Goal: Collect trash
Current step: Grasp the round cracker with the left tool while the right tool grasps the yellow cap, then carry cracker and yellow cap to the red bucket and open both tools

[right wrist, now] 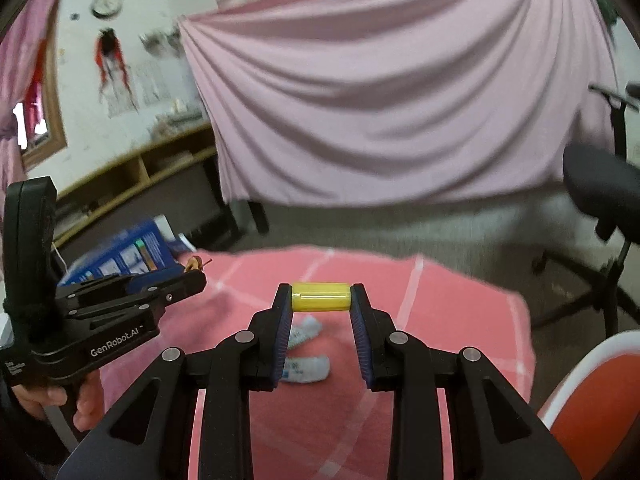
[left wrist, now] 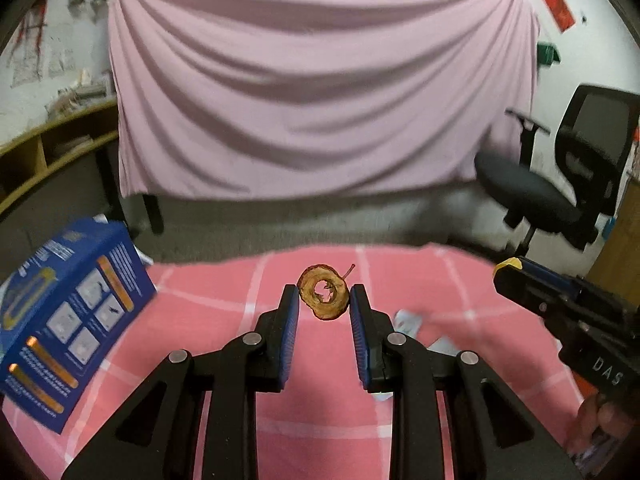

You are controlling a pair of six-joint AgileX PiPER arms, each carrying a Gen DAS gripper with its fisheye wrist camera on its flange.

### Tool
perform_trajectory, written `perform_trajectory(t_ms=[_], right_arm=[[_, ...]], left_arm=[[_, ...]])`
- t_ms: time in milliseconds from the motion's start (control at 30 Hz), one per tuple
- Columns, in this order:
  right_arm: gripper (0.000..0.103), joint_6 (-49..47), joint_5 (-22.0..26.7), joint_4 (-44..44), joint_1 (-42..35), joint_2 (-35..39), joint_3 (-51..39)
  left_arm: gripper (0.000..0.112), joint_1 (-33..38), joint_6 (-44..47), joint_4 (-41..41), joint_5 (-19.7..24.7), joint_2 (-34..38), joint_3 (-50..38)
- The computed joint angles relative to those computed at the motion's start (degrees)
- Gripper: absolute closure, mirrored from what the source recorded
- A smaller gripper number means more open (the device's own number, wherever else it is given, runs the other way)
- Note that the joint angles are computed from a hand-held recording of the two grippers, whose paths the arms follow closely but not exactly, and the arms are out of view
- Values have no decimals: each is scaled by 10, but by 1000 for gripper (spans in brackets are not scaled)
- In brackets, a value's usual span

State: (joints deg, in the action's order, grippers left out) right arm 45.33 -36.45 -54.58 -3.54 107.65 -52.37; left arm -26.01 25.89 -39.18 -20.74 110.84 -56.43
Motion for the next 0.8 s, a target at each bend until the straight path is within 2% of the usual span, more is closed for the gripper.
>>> perform_trajectory(t_ms=[33, 100, 233, 400, 567, 800], right_arm=[[76, -27, -18, 24, -4, -6, 15], [76, -89, -86, 83, -20, -22, 60], [76, -122, -176, 134, -49, -34, 109], [76, -152, -213, 168, -73, -51, 141], [76, -200, -251, 209, -92, -77, 182], [76, -201, -304, 202, -157, -101, 218]], left_arm=[[90, -6, -16, 13, -20, -9, 14], [90, -22, -30, 23, -62, -26, 39], [90, -51, -27, 19, -116, -50, 63], [90, -93, -7, 22, -184, -68, 94], [90, -134, 26, 10, -210, -71, 88], [90, -180, 63, 4, -231, -70, 74]])
